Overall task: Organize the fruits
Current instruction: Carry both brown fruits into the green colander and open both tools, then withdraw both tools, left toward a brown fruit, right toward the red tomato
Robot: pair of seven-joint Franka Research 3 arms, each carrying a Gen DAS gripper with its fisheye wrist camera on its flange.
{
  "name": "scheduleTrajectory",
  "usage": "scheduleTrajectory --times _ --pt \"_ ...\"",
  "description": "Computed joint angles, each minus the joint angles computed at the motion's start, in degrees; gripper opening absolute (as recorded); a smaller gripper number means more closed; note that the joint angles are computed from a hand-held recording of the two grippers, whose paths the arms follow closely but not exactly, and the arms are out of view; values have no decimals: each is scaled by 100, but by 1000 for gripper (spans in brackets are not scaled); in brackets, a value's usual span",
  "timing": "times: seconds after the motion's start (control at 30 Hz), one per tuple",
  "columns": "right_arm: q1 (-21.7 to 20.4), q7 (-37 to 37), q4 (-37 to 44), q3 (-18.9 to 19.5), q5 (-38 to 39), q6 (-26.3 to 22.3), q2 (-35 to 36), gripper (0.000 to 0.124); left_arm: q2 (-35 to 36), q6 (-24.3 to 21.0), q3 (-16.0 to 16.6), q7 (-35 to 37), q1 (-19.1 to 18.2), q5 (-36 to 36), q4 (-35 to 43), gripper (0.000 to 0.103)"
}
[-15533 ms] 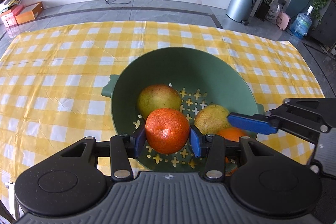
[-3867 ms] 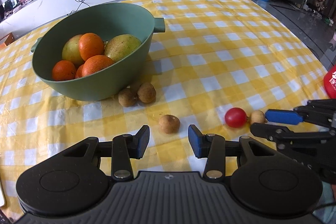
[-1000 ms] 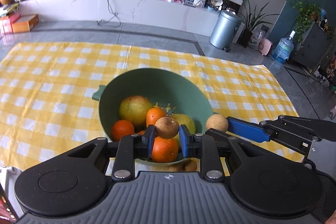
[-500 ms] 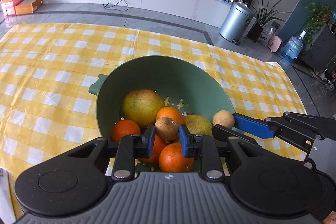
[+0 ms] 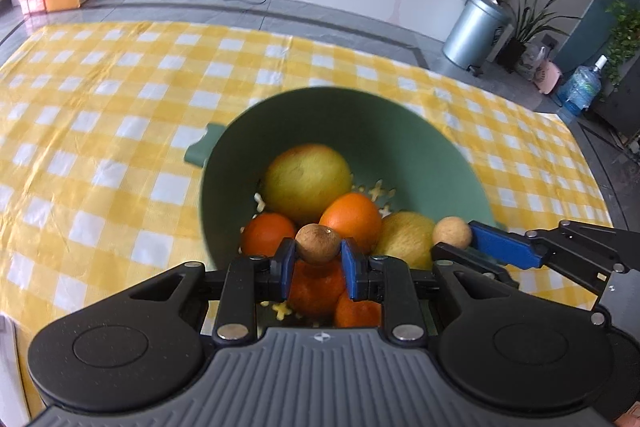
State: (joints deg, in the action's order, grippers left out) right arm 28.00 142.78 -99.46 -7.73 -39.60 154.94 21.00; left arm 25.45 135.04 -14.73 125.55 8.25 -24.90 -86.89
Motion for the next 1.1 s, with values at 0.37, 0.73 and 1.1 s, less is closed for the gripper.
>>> scheduleTrajectory --times 0.37,0.73,1.1 --pt "6 9 7 -6 -29 -21 7 21 -58 91 19 25 -35 123 -121 28" --pt "76 256 -23 -33 -340 -94 -96 35 -375 304 3 309 29 -58 -434 54" --pt "159 1578 -491 112 -1590 -376 -707 55 -1228 814 87 1317 73 -1016 -1313 61"
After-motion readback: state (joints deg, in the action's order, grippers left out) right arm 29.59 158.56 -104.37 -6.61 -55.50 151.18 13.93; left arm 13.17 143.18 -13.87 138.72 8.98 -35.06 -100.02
